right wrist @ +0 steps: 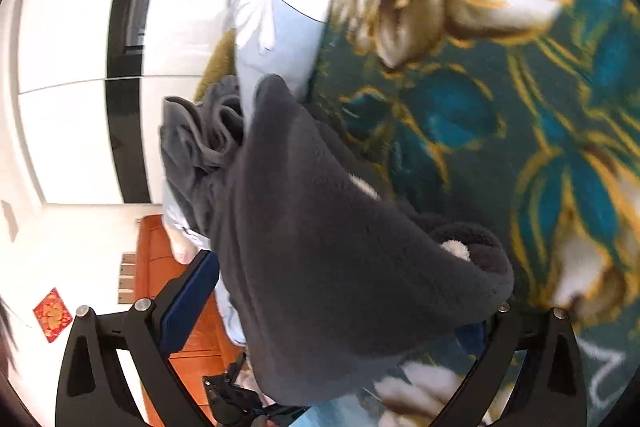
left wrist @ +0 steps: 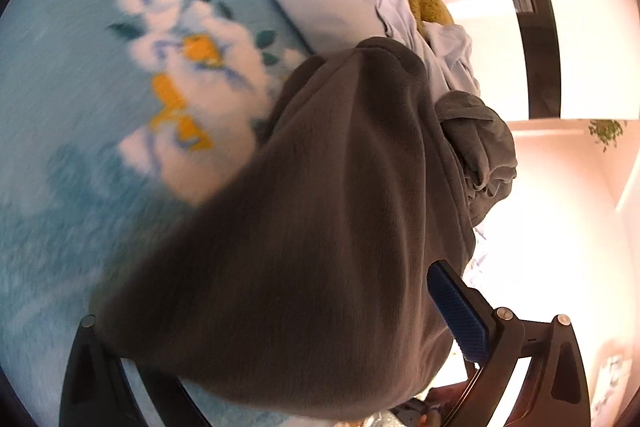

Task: Fold clothes
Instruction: 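Grasp the folded jacket with both grippers and lift it off the blanket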

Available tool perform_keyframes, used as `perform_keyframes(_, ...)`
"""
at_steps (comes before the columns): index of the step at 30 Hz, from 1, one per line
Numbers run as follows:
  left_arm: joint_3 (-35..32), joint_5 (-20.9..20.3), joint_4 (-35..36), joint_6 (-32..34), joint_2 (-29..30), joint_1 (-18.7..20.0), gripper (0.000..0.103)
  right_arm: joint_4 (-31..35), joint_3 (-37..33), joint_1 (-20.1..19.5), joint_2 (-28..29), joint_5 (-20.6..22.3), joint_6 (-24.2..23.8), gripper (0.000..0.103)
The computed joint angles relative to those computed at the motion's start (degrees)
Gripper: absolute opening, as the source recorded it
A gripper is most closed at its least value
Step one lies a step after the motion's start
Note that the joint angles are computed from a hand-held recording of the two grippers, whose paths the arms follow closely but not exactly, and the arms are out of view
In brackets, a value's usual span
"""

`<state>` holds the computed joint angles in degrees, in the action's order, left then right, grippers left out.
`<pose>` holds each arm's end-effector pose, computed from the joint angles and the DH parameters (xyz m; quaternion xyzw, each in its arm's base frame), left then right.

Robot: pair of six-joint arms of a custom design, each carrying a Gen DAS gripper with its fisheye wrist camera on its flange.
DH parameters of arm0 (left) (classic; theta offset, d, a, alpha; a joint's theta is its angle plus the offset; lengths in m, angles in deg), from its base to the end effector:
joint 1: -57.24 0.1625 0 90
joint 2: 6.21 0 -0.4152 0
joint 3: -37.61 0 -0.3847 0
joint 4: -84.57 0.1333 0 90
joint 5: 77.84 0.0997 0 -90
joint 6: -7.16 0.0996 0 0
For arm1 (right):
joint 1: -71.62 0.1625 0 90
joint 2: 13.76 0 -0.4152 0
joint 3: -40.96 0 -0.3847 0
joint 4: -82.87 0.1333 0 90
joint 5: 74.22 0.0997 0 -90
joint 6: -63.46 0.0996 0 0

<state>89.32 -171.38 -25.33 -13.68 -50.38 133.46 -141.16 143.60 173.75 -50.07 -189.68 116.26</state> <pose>-0.0666 -0.8052 0.3256 0.0579 -0.9920 0.0936 0.0613 0.2167 -0.5774 0.1141 0.3966 0.7169 -0.5567 0.1372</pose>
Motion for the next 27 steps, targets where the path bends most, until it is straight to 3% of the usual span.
perform_keyframes(3,-3.6,0.26,-0.8,0.86,3.18,0.18,0.102,1.26,-1.71,-1.05,-0.12,0.95,-2.36,0.103)
perform_keyframes(7,-2.22,2.9,1.13,1.95,1.45,0.05,0.101,11.17,-4.22,-1.23,-1.81,0.54,-5.05,0.103)
perform_keyframes(8,-2.82,3.83,2.28,1.93,1.58,-0.2,0.096,12.97,-4.32,-1.13,-2.26,0.53,-5.01,0.103)
perform_keyframes(13,-5.28,5.79,6.61,-0.2,1.81,-0.65,0.078,16.56,-3.57,-1.53,-3.73,0.46,1.72,0.096)
perform_keyframes(18,-7.27,8.91,9.66,0.01,1.83,-2.6,0.05,22.34,-4.01,-0.81,-5.36,-0.86,5.32,0.084)
perform_keyframes(24,-10.31,10.18,13.4,-1.08,1.0,-5.16,0.038,26.3,-3.76,0.9,-7.8,-2.02,8.51,0.066)
perform_keyframes(27,-9.5,10.31,15.55,-0.64,-1.79,-6.41,0.038,26.41,-2.99,2.83,-9.2,-2.05,7.93,0.064)
